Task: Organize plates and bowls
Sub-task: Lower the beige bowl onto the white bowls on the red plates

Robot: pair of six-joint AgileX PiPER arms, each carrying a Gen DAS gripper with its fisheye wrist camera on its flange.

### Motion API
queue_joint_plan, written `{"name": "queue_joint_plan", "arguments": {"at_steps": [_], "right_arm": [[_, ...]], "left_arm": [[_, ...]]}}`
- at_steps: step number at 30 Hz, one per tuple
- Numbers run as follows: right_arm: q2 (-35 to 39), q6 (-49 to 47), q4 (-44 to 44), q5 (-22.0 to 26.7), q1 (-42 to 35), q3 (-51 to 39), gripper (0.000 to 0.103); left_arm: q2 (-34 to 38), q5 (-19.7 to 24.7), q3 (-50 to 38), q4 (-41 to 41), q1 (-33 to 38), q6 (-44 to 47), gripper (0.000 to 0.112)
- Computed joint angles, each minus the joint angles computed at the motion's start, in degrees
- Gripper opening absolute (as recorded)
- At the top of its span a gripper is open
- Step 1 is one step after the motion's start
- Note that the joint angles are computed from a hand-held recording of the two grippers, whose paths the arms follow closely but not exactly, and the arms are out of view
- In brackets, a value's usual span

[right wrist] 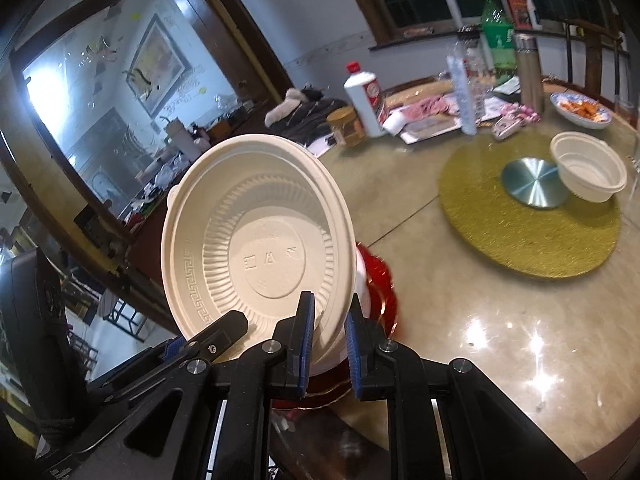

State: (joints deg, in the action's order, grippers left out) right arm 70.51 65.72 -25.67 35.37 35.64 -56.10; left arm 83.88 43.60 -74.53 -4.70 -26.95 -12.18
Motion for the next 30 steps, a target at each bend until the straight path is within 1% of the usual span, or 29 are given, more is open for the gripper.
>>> {"name": "queue_joint_plan", "arguments": {"at_steps": [6, 11, 18, 30], "right_arm": [[2.29, -3.76, 3.82, -2.32, -1.75, 0.23, 0.015], [3.76, -5.14, 4.82, -2.06, -2.26, -0.40, 0.015], [4.66, -3.63, 3.43, -1.21, -1.10, -1.11, 0.015], [5.46, -3.53, 3.26, -1.08, -0.63, -1.50, 0.015]], "left_arm": [[0.76, -0.09, 1.00, -0.81, 1.26, 0.69, 0.024], [0.99, -0.17, 1.81, -1.84, 1.80, 1.56, 0.024], [0.87, 0.10, 2.17, -2.44, 2.30, 2.23, 0.025], [0.86, 0.07, 2.75, -3.96, 3.38, 3.62, 0.025]]}}
